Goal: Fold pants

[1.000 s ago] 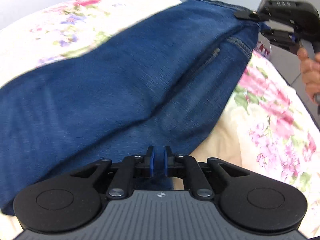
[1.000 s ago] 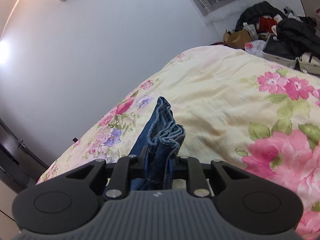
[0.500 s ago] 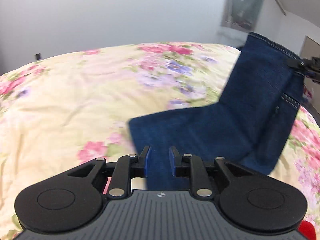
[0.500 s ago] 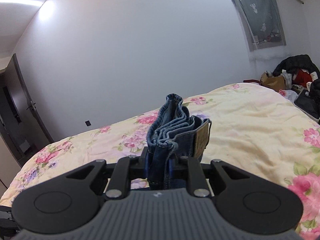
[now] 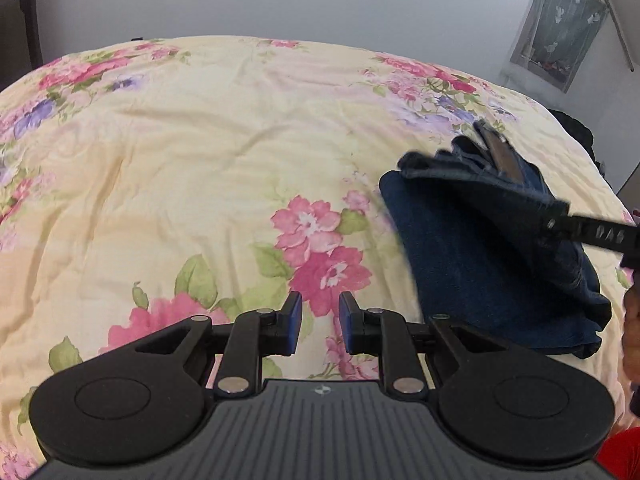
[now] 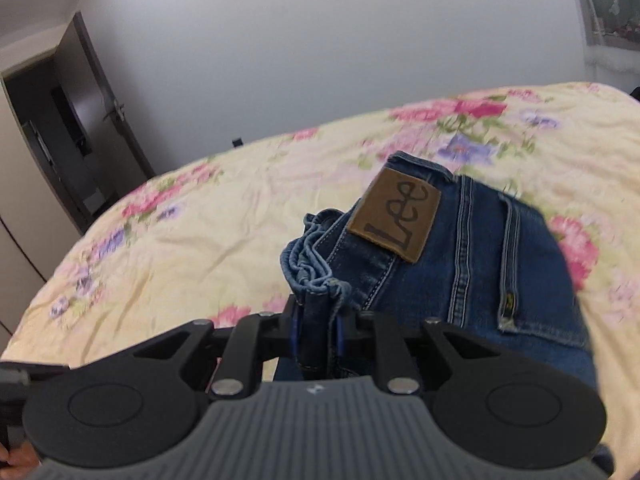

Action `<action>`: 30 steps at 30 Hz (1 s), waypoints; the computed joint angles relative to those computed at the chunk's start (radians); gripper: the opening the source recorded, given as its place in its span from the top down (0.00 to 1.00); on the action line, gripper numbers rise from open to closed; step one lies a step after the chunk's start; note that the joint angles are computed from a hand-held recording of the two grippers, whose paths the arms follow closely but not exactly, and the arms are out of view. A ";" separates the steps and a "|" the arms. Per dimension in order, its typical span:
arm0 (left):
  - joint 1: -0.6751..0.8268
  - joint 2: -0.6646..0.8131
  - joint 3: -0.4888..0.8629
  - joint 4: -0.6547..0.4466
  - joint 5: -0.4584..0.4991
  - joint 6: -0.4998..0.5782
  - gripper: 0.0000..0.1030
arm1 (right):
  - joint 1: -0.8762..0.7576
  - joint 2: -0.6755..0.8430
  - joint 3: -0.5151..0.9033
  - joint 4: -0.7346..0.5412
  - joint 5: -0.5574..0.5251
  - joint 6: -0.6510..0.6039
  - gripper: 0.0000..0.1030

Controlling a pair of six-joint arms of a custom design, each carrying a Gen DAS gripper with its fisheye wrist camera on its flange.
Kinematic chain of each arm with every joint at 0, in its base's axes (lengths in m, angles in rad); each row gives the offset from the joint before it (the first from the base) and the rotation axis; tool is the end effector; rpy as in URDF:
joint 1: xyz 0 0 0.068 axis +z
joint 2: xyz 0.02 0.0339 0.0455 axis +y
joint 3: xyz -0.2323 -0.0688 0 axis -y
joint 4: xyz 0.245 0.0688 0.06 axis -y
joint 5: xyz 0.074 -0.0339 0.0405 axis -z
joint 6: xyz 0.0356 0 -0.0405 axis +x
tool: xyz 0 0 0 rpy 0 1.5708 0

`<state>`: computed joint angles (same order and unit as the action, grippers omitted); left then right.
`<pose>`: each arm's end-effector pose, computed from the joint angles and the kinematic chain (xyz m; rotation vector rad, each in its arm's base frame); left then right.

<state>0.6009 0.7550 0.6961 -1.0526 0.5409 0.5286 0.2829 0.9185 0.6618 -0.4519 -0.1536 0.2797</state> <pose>0.1302 0.0670 0.2245 0.0704 2.4650 -0.2684 0.2041 0.0650 0.2229 -0.0855 2.3120 0.4661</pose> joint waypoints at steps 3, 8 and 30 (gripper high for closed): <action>0.053 0.046 -0.007 0.004 0.032 0.052 0.77 | 0.037 0.098 -0.039 0.064 0.023 -0.016 0.88; 0.050 0.111 0.003 0.017 0.062 0.051 0.77 | 0.061 0.202 -0.015 0.038 0.022 -0.044 0.86; -0.520 0.274 0.051 0.403 -0.061 -0.382 0.81 | -0.247 0.198 0.158 -0.095 -0.043 -0.359 0.78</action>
<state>0.0809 1.0289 0.7476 -0.6500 0.4794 0.1467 0.0354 1.1163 0.8196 -0.5468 -0.1968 -0.0797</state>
